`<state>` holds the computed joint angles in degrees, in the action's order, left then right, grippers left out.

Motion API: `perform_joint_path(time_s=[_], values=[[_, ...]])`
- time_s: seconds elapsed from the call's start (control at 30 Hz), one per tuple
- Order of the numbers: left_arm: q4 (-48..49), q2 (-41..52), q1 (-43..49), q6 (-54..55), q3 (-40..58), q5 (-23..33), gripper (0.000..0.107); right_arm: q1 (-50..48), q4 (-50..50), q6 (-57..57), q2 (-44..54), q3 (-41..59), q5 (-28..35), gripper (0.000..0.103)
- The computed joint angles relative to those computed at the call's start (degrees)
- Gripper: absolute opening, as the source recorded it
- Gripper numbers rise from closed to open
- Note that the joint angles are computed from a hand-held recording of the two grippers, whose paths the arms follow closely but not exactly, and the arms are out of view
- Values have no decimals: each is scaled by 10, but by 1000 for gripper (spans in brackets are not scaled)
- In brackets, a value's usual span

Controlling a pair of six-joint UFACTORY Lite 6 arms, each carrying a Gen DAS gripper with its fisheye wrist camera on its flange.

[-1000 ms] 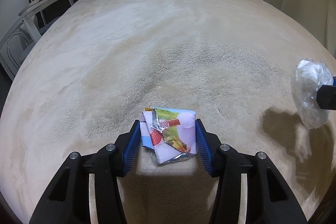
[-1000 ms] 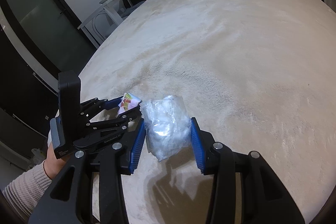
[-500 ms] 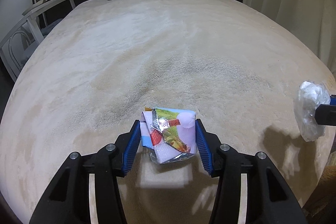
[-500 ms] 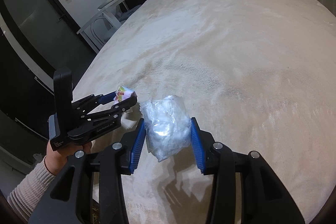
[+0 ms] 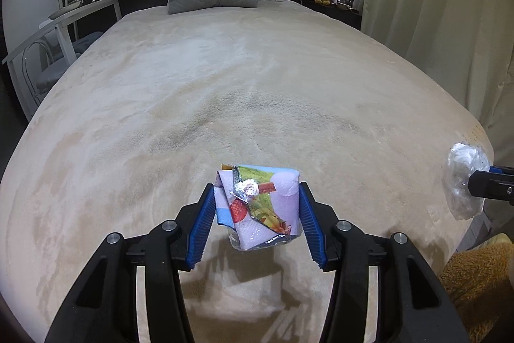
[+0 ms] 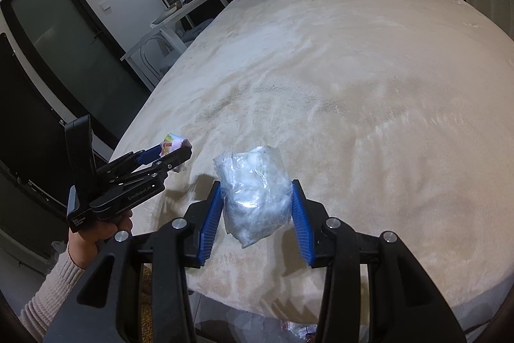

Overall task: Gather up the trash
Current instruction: 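Carry the snack wrapper and plastic bag down over the bin with both grippers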

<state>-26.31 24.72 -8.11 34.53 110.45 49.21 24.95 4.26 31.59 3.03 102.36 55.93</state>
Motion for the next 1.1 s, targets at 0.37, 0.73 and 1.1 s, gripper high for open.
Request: perform_joint_path(time_s=[0.37,0.73,1.1], values=[[-61,-265,7,36,-267,-11,49,157,-155,186,-137,-46,89,42],[-39,-510,-6,-15,-397,56,50,491,-395,447,-183,-15,264,42],[-15,-652,7,-42,-422,152,49,843,-591,633,-114,96,501,42]])
